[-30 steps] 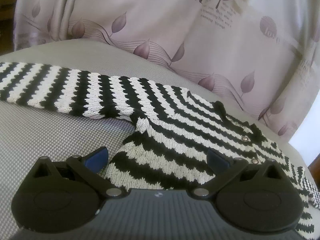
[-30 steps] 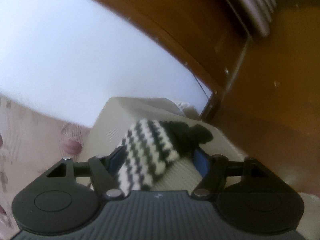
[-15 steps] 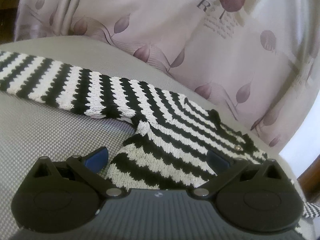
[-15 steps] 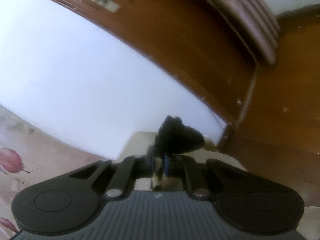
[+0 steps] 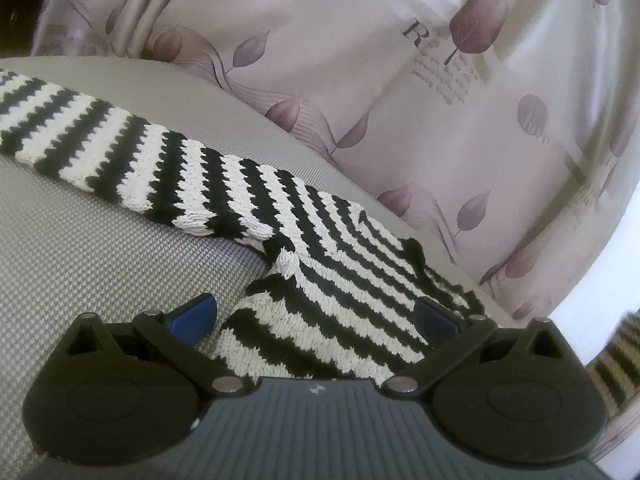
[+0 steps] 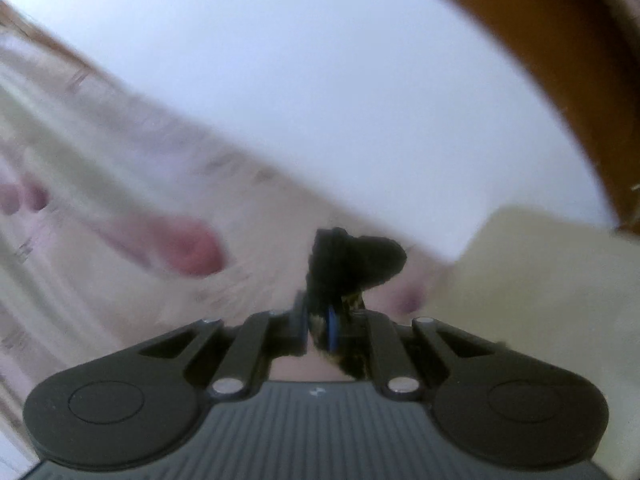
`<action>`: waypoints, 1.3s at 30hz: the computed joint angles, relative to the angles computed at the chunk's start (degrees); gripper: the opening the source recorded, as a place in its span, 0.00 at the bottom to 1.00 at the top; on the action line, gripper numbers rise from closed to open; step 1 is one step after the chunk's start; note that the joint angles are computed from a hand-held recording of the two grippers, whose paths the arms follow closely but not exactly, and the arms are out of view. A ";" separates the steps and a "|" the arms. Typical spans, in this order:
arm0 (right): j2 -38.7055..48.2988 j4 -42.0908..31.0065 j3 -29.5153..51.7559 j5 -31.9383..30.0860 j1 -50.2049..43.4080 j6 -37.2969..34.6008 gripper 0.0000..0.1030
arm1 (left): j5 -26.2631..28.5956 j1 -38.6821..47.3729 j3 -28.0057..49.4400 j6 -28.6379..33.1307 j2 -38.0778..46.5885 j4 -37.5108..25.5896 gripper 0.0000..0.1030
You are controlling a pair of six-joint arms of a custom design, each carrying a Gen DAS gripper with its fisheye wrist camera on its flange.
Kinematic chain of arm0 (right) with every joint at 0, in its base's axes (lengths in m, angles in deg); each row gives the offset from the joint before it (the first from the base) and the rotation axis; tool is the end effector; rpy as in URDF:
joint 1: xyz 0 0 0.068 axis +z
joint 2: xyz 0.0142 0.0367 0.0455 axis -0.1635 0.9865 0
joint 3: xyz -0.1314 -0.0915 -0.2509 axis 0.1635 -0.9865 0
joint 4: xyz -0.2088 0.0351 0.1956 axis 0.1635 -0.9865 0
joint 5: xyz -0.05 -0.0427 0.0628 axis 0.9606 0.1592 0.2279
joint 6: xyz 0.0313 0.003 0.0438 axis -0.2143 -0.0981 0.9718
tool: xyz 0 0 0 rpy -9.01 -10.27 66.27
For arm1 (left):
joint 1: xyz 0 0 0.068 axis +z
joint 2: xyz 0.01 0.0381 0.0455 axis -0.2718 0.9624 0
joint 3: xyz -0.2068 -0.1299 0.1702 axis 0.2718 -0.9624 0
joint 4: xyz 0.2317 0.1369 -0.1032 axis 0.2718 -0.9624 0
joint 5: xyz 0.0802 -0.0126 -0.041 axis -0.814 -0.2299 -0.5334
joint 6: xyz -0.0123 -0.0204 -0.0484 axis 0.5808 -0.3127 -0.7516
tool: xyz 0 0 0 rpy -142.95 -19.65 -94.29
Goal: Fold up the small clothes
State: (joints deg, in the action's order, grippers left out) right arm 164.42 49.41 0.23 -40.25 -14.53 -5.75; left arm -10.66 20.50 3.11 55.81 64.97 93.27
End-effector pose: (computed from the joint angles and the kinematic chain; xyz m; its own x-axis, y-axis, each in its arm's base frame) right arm 0.4384 -0.0180 0.2397 -0.5204 0.6622 -0.5391 -0.1763 0.5344 0.8266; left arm 0.1702 0.1123 0.0717 -0.1403 -0.6755 -0.7239 -0.4878 0.6834 -0.5431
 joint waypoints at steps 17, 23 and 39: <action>11.11 9.33 1.07 10.73 32.43 9.11 0.09 | 3.91 2.27 -0.77 -2.36 3.69 6.28 1.00; 16.58 6.76 4.86 12.66 38.42 7.21 0.09 | 4.36 2.45 -1.07 -3.26 4.83 8.46 1.00; 23.57 14.21 4.92 -0.18 40.59 1.86 0.71 | 4.01 2.18 -1.39 -3.78 4.42 8.64 1.00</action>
State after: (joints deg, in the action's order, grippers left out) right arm 187.99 63.62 5.15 -40.43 26.07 -3.89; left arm -6.64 22.68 1.72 52.04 69.39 101.91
